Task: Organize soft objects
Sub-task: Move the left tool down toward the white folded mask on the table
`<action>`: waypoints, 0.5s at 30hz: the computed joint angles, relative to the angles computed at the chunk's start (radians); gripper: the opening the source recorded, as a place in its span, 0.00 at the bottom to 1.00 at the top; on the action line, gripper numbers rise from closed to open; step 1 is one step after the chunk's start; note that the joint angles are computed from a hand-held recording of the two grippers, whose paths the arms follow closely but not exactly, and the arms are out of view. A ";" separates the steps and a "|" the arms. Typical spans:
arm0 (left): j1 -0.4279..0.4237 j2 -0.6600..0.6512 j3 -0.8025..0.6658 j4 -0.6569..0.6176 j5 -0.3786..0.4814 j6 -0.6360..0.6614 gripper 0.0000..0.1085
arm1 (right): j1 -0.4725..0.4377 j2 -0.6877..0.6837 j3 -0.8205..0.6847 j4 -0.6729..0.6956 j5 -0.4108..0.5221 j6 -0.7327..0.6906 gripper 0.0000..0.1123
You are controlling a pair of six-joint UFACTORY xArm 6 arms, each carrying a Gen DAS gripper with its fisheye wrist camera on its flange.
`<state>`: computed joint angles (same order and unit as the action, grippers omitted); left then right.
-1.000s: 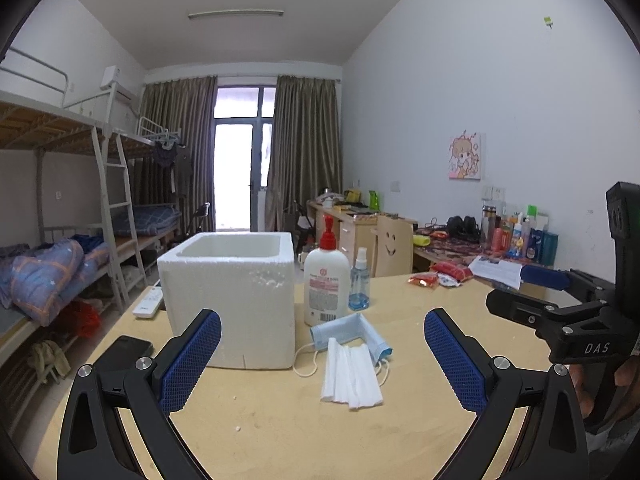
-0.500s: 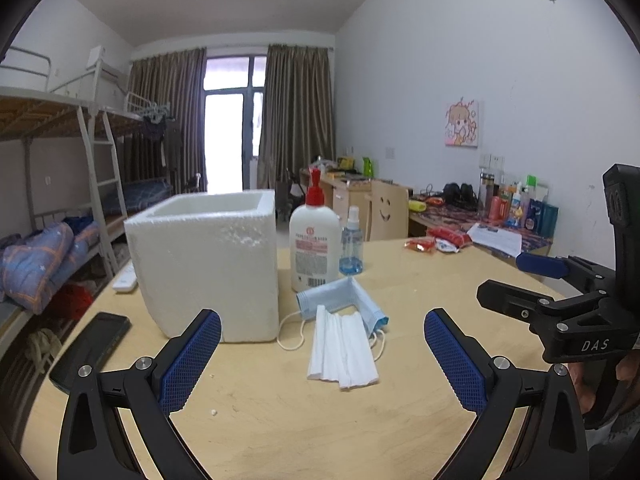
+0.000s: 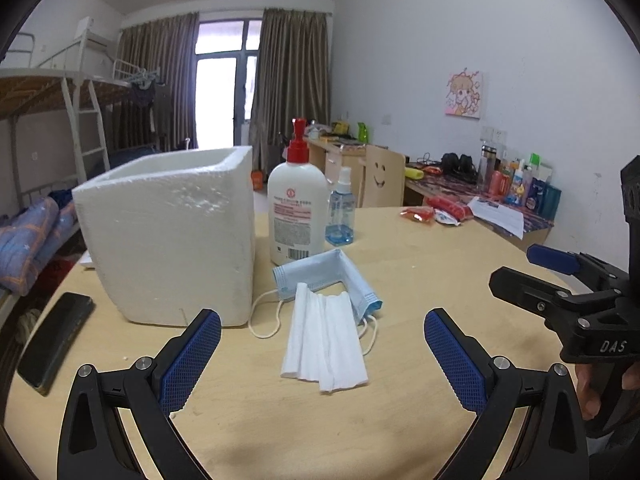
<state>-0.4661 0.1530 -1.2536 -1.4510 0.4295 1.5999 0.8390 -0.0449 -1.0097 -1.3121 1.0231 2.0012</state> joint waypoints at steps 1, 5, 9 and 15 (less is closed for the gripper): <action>-0.004 0.010 -0.009 0.025 -0.001 -0.025 0.94 | -0.009 -0.003 0.005 0.003 -0.012 -0.002 0.92; -0.024 0.057 -0.053 0.139 -0.020 -0.145 0.94 | -0.036 -0.013 0.020 0.013 -0.045 -0.010 0.92; -0.049 0.095 -0.079 0.237 -0.052 -0.229 0.94 | -0.061 -0.031 0.042 0.021 -0.078 -0.016 0.92; -0.066 0.146 -0.117 0.406 -0.059 -0.372 0.94 | -0.075 -0.057 0.077 0.020 -0.098 -0.005 0.92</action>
<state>-0.5317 0.2987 -1.3707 -1.0448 0.3706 1.2277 0.7645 -0.1014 -0.9326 -1.2923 0.9254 1.9966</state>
